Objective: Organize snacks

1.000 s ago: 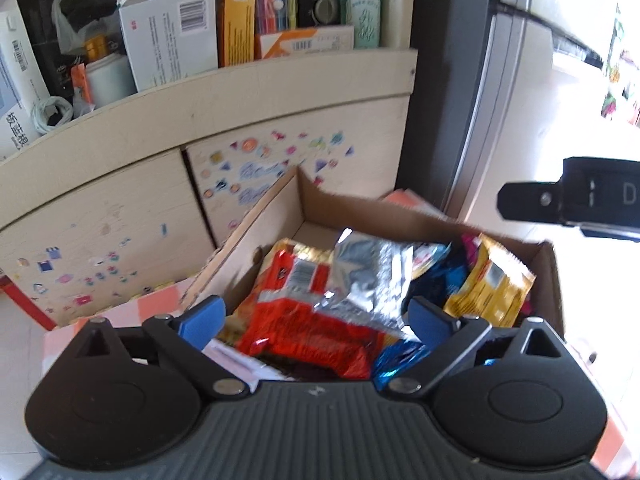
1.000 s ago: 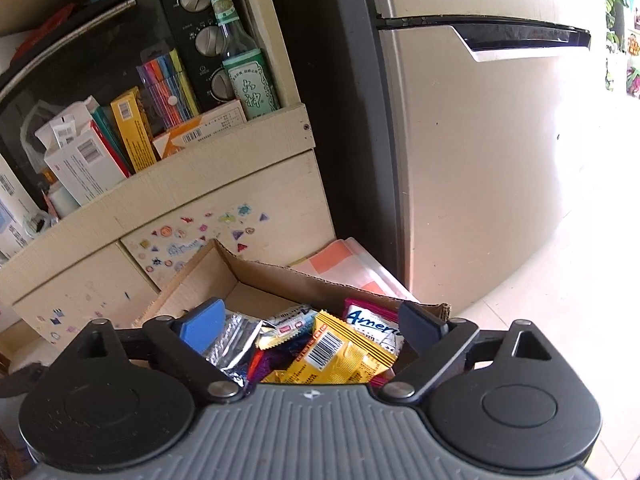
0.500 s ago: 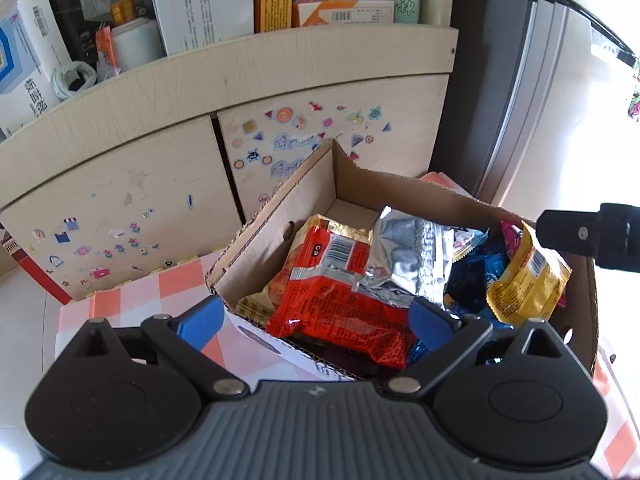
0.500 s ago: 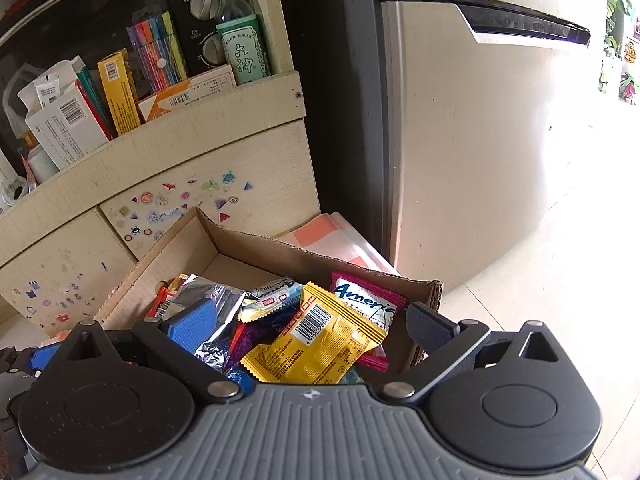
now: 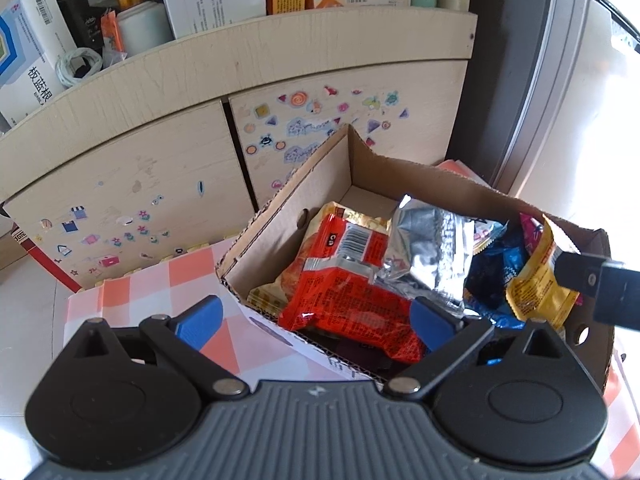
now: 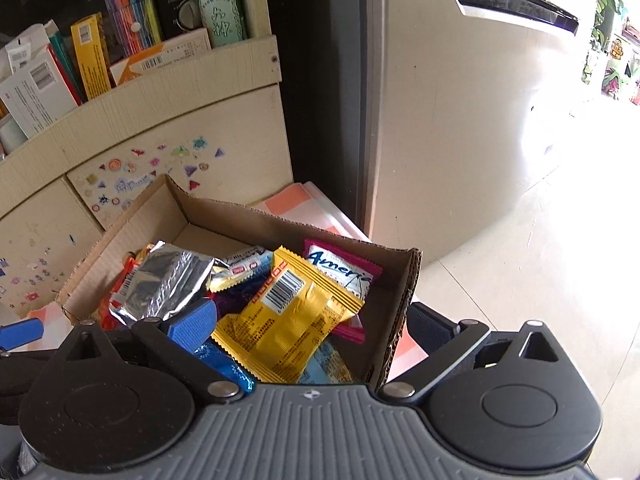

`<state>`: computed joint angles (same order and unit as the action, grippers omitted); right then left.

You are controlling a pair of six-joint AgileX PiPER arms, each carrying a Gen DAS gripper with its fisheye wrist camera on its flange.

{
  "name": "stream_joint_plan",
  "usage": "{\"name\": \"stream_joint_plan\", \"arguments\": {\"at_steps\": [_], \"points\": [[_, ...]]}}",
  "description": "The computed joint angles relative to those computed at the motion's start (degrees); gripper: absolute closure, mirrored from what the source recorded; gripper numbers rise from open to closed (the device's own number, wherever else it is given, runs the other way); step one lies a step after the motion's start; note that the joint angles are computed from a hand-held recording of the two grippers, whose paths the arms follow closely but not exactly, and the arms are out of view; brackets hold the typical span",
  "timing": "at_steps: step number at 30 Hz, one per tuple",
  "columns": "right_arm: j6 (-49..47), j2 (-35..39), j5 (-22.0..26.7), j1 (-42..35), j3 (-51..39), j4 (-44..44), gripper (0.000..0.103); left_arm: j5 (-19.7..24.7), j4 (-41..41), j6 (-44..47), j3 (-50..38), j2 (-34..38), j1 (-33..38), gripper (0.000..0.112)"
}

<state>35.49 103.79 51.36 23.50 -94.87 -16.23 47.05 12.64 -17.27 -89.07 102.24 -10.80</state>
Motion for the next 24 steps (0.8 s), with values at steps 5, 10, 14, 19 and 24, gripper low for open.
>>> {"name": "stream_joint_plan", "arguments": {"at_steps": [5,10,14,19,24], "points": [[0.9,0.8,1.7,0.6,-0.7,-0.7,0.000,1.2,0.3,-0.3,-1.0,0.7,0.2,0.012],[1.2,1.6,2.8,1.1,-1.3,-1.4,0.000,1.8,1.3,-0.9,-1.5,0.8,0.0,0.012],[1.1,2.1,3.5,1.6,-1.7,-2.0,0.000,2.4,2.2,-1.6,-2.0,1.0,-0.5,0.011],[1.0,3.0,4.7,2.2,-2.3,-2.6,0.000,3.4,3.4,-2.1,-2.7,1.3,-1.1,0.010],[0.5,3.9,5.6,2.8,-3.1,-3.5,0.000,4.4,5.1,-3.1,-3.0,1.4,-1.5,0.010]]}}
